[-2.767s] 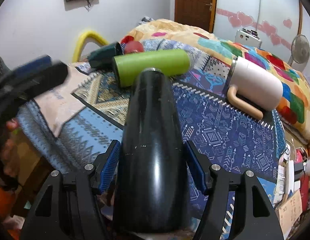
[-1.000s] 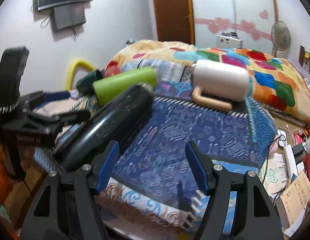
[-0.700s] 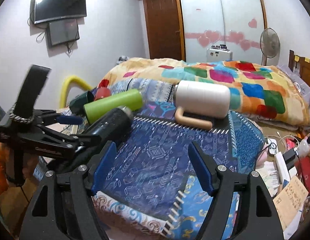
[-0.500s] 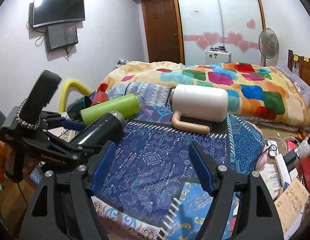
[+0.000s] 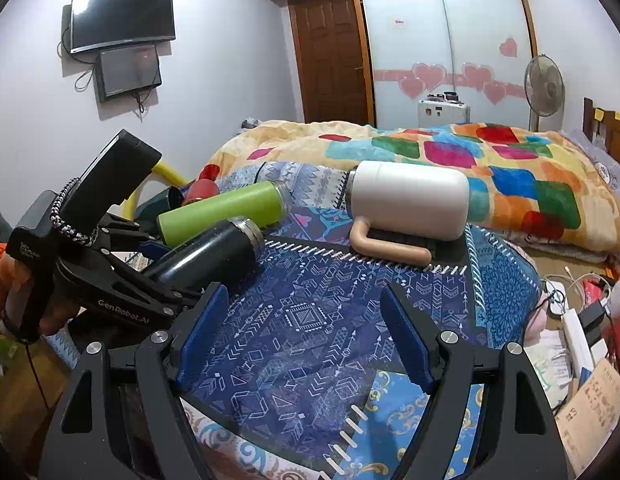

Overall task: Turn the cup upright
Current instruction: 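Close the left gripper on the black thermos body near the right gripper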

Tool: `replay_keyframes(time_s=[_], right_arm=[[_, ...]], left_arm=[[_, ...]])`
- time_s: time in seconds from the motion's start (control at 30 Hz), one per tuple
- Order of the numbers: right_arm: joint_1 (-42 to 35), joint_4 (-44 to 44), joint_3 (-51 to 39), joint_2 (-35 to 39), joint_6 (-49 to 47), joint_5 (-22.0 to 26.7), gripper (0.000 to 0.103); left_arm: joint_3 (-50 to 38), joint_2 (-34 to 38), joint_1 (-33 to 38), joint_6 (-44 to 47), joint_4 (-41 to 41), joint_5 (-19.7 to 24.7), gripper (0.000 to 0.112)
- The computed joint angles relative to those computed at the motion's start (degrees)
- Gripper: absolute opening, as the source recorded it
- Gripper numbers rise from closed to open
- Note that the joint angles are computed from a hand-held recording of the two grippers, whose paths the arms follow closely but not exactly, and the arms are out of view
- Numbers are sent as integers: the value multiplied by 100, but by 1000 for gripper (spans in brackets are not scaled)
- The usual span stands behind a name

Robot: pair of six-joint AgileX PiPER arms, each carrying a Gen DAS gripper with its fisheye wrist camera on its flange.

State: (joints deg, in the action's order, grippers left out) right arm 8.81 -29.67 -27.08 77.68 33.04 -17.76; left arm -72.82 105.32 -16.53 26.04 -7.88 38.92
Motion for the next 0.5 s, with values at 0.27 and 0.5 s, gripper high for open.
replay_keyframes(time_s=[0.27, 0.5], right_arm=[[-94, -454, 24, -103, 375, 49, 76], [-22, -261, 56, -416, 223, 210, 77]], left_arm=[[62, -188, 33, 284, -406, 50, 65], [482, -908, 145, 748, -920, -122, 64]])
